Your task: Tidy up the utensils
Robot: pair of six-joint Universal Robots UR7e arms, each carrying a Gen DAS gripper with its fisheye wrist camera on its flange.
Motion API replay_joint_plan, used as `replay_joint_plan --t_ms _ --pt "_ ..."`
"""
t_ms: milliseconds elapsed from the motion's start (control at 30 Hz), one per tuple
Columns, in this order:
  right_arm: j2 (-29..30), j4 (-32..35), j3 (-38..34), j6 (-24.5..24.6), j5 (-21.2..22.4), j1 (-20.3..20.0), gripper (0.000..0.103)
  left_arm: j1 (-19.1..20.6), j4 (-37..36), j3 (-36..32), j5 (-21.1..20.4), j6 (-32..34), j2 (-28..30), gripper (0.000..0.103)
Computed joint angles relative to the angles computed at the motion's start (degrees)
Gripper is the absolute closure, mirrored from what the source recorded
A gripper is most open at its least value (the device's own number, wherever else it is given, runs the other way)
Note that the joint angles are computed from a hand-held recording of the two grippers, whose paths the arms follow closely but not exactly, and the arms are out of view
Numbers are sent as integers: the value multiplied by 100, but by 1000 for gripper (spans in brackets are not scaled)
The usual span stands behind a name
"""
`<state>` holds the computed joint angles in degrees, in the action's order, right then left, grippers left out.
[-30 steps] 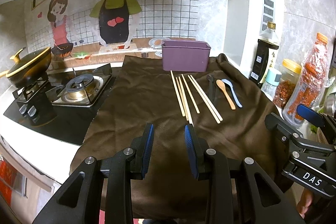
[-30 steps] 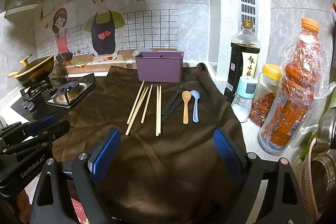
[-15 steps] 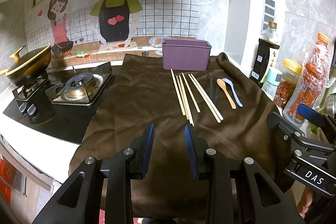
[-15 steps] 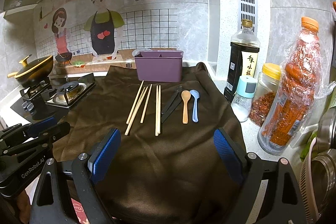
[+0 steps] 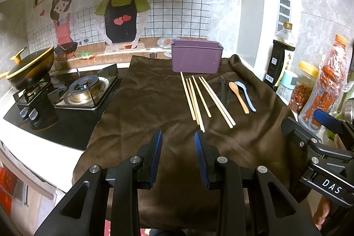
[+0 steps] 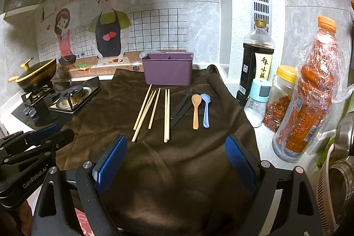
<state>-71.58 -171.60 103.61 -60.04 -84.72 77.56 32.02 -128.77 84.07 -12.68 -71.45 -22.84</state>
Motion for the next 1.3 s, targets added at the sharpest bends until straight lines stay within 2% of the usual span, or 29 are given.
replay_joint_plan --t_ms 367,633,800,1000,1200,1300 --pt "2 27 -16 3 -13 4 15 -4 38 5 -17 -21 -26 71" --pt "65 -73 -45 -12 -23 1 15 34 -421 32 -46 283 76 71" --pt "242 -197 -208 15 -103 44 15 113 -1051 72 -187 789 131 71" --pt "593 -126 -660 158 -332 197 15 347 -1334 -130 -333 1422 55 71" --pt "1174 188 -1411 393 -786 428 16 701 -1957 -516 -488 2462 80 71" --pt "1534 555 -1955 552 -1101 547 18 885 -2251 -758 -661 2984 91 71"
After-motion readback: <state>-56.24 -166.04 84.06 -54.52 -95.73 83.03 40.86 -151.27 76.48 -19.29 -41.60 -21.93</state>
